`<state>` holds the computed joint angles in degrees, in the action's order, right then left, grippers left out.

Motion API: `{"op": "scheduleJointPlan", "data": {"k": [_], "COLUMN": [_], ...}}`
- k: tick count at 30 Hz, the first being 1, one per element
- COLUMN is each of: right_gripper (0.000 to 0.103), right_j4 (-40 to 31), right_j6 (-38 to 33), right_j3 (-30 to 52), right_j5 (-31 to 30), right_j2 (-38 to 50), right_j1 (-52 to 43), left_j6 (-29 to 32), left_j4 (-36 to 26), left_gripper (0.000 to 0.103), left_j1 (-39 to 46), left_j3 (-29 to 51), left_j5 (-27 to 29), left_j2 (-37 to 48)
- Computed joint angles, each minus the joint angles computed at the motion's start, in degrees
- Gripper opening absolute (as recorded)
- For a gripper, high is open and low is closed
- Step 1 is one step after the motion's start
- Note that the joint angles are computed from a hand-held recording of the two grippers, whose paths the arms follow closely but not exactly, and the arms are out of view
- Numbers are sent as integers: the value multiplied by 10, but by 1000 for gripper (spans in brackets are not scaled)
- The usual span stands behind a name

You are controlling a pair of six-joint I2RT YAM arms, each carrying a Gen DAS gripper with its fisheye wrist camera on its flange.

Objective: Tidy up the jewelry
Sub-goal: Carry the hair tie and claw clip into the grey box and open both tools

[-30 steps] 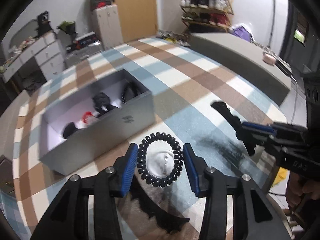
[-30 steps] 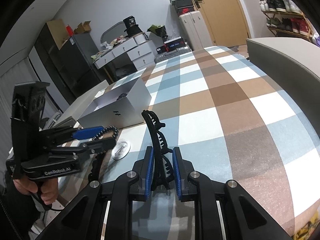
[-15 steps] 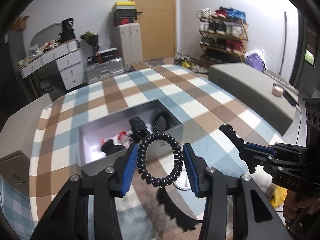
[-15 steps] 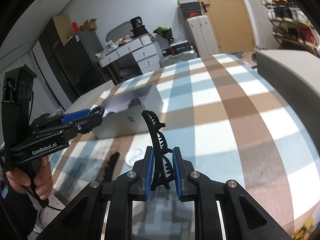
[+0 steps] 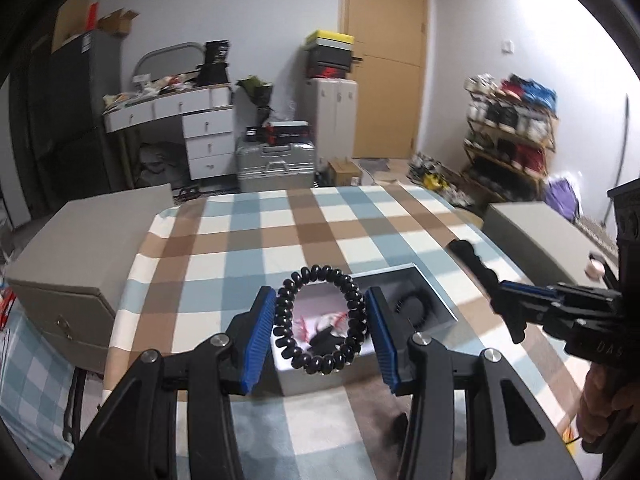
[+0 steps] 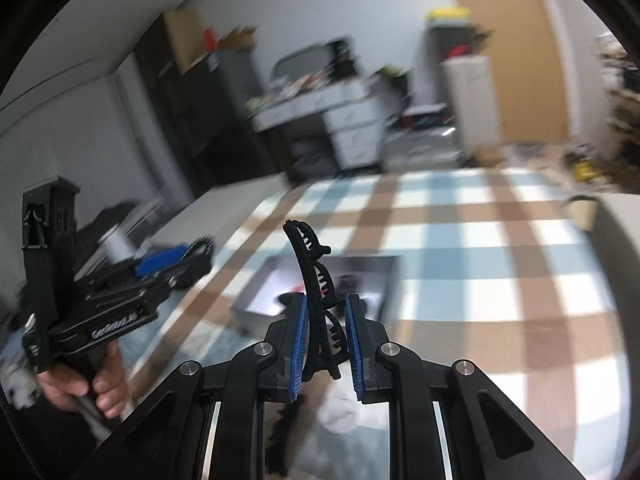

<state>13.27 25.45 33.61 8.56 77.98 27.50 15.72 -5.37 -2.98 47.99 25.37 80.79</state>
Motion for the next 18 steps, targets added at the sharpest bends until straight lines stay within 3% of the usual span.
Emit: {"op": "scheduleJointPlan", "data": {"k": [7,18], "right_gripper": [18,18], "right_j4": [18,63], "right_j6": [-28,-55], "right_j3": [80,127], "right_j5": [-52,-122], "right_j2": [95,213], "right_j1": [-20,-61], "left_j6": [-30,-44], "left_j4": [8,-22], "left_gripper": [40,40], "left_j1": [11,8], "left_j3": [34,97], "left_j5": [6,47], "left_j2": [53,145]}}
